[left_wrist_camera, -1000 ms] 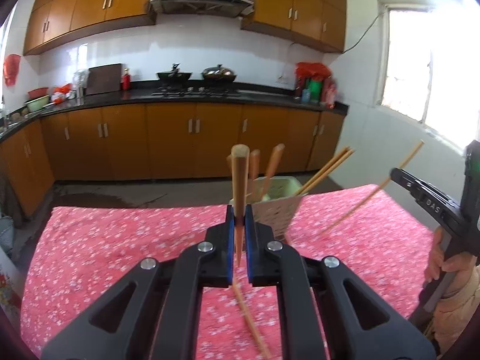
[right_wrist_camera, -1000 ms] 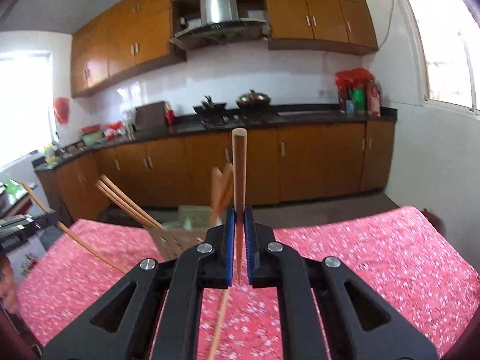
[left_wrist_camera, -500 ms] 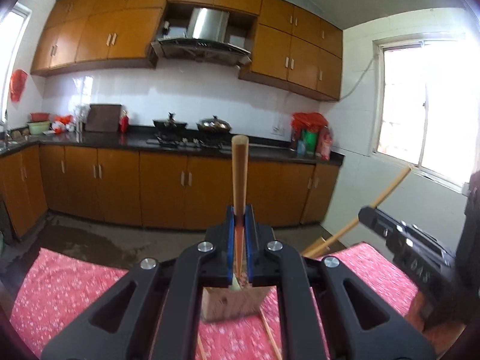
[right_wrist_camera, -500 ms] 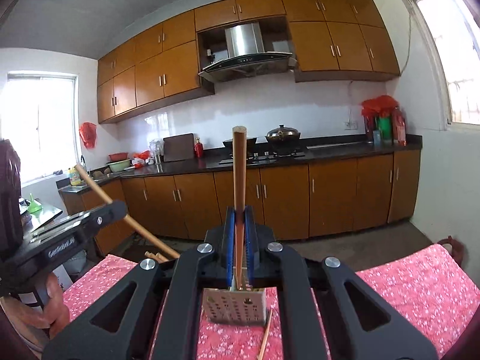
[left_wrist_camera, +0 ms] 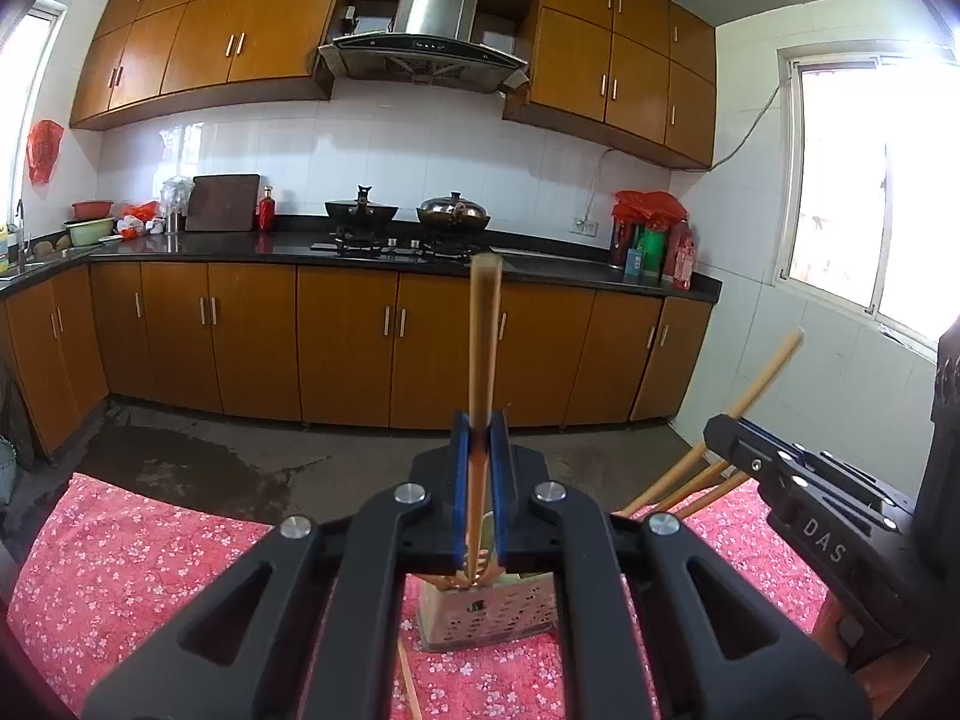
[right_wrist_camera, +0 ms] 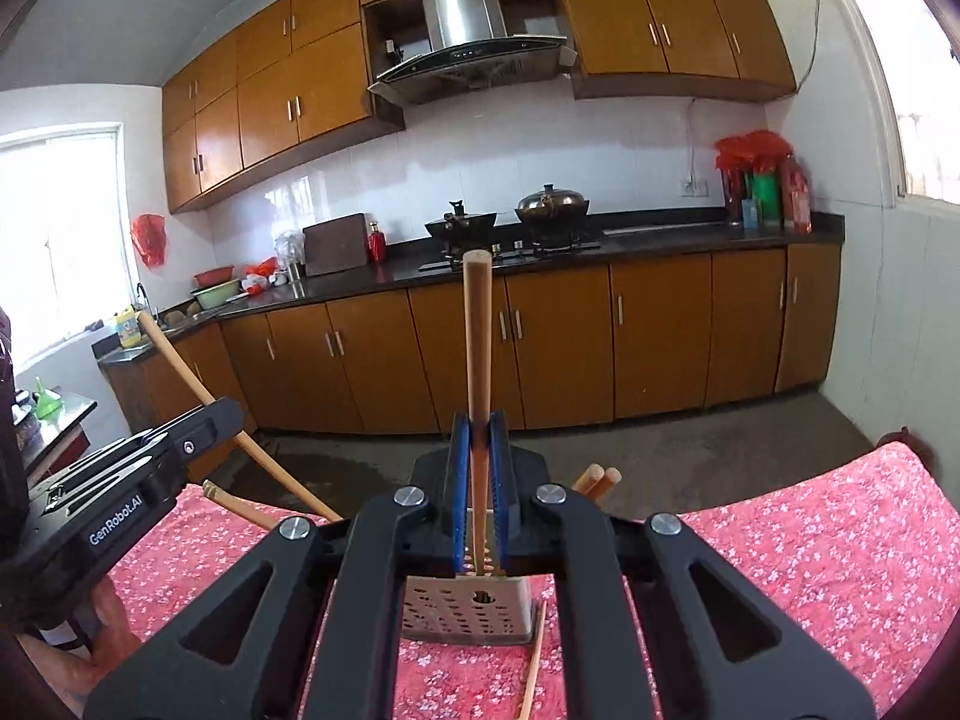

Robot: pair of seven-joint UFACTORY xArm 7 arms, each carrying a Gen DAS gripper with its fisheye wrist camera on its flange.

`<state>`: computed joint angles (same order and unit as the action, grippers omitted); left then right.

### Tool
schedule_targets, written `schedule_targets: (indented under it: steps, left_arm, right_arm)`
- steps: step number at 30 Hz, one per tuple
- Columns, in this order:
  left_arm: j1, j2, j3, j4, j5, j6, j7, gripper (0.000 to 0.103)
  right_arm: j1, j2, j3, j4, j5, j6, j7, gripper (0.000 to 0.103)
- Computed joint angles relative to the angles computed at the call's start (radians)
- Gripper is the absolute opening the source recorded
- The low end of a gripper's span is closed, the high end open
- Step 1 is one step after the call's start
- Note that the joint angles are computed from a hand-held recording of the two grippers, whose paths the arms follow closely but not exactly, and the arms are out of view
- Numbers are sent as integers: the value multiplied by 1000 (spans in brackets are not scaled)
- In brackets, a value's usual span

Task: Organize utensils
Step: 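Open both tools to release the chopsticks into the holder, then lower the right tool onto a chopstick while the left tool reaches the last one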

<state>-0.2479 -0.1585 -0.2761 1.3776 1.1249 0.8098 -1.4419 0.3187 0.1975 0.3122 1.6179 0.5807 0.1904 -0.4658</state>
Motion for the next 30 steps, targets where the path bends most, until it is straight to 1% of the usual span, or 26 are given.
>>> schedule_targets:
  steps: [2, 3, 4, 5, 8, 10, 12, 15, 16, 17, 19, 21, 22, 25, 26, 28, 30]
  left_arm:
    - [2, -13, 1, -6, 7, -3, -6, 14]
    - [5, -25, 0, -15, 10, -6, -11, 16]
    - [9, -39, -6, -21, 22, -2, -22, 20]
    - [13, -54, -10, -31, 24, 1, -25, 23]
    - [29, -108, -34, -56, 27, 20, -40, 26]
    - [42, -163, -59, -90, 14, 50, -40, 27]
    - [58, -218, -82, -131, -14, 81, -32, 31]
    - [75, -311, -111, -220, -73, 131, -21, 34]
    - [80, -341, -125, -257, -98, 163, -17, 35]
    - [84, -369, -133, -296, -129, 186, -14, 35]
    - [83, -413, -134, -378, -196, 201, -8, 35]
    - [85, -434, -134, -440, -261, 205, 3, 35]
    - [74, -443, -120, -488, -312, 184, 5, 35]
    - [76, -453, -116, -572, -398, 131, 1, 35]
    - [75, -451, -115, -595, -425, 103, -4, 35]
    - [82, -436, -120, -618, -459, 53, -11, 35]
    - [84, -416, -128, -633, -485, 11, -12, 35]
  right_arm:
    - [-2, -16, -1, -14, 0, -11, -5, 14]
    - [-10, -31, 3, -25, 19, -18, -19, 20]
    - [-14, -38, 6, -29, 37, -25, -34, 23]
    - [-22, -54, 11, -42, 68, -35, -57, 23]
    - [-26, -109, -3, -89, 141, -48, -105, 23]
    - [-18, -149, -29, -133, 168, -50, -117, 27]
    - [-4, -185, -63, -183, 181, -43, -121, 29]
    - [9, -225, -115, -289, 97, -20, -33, 29]
    - [11, -228, -127, -318, 70, -2, -4, 29]
    - [14, -227, -137, -335, 53, 15, 12, 29]
    - [15, -223, -146, -401, -7, 54, 69, 29]
    - [22, -211, -148, -445, 4, 97, 64, 29]
    - [25, -204, -146, -456, 2, 116, 66, 29]
    - [39, -184, -129, -491, 37, 176, 43, 29]
    - [45, -179, -122, -503, 34, 186, 40, 29]
    - [55, -174, -111, -521, 19, 191, 36, 28]
    - [69, -164, -102, -536, -43, 173, 70, 28]
